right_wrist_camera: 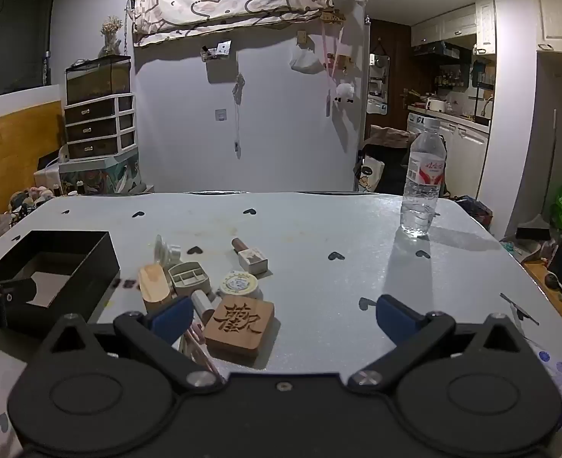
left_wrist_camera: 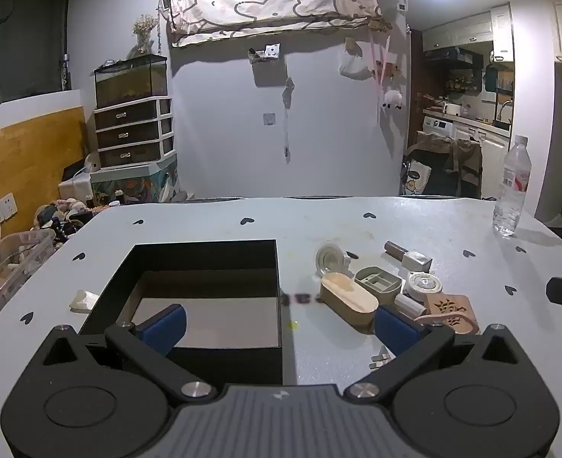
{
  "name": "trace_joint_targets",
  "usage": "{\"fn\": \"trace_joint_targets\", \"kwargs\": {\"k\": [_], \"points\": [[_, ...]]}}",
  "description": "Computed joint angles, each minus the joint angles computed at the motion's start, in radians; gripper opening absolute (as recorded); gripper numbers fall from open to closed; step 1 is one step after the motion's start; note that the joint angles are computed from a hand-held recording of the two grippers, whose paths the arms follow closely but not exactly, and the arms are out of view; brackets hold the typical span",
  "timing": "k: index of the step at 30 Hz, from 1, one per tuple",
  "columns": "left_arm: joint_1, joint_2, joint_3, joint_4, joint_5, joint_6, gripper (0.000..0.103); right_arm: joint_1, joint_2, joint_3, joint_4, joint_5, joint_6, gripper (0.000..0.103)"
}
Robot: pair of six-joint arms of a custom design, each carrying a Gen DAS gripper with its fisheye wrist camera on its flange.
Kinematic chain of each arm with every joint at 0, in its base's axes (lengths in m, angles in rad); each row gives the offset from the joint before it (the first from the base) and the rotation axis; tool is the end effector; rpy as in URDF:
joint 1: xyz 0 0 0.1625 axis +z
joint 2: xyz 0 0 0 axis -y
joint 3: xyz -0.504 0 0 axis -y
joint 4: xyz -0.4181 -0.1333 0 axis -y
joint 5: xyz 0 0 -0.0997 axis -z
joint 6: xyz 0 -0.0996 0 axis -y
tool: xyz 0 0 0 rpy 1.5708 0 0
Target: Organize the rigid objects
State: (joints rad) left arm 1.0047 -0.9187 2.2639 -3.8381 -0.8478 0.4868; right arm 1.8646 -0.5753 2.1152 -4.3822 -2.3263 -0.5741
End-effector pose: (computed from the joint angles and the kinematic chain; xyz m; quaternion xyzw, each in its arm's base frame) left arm -0.1103 -0.5450 0.1899 0.2849 0.8033 -0.4284 0.3000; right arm 0.2170 -0.4927 0.0927 0.1158 -0.7707 0.5051 0.3710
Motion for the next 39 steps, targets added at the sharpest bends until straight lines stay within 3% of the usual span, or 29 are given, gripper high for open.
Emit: {"fn": "trace_joint_targets", "kwargs": {"k": [39], "points": [[0.006, -0.002, 0.001, 0.003, -0.003, -0.005, 0.103, 0.004, -0.006, 0.004, 0.021, -0.022, 0.012, 0.103]]}}
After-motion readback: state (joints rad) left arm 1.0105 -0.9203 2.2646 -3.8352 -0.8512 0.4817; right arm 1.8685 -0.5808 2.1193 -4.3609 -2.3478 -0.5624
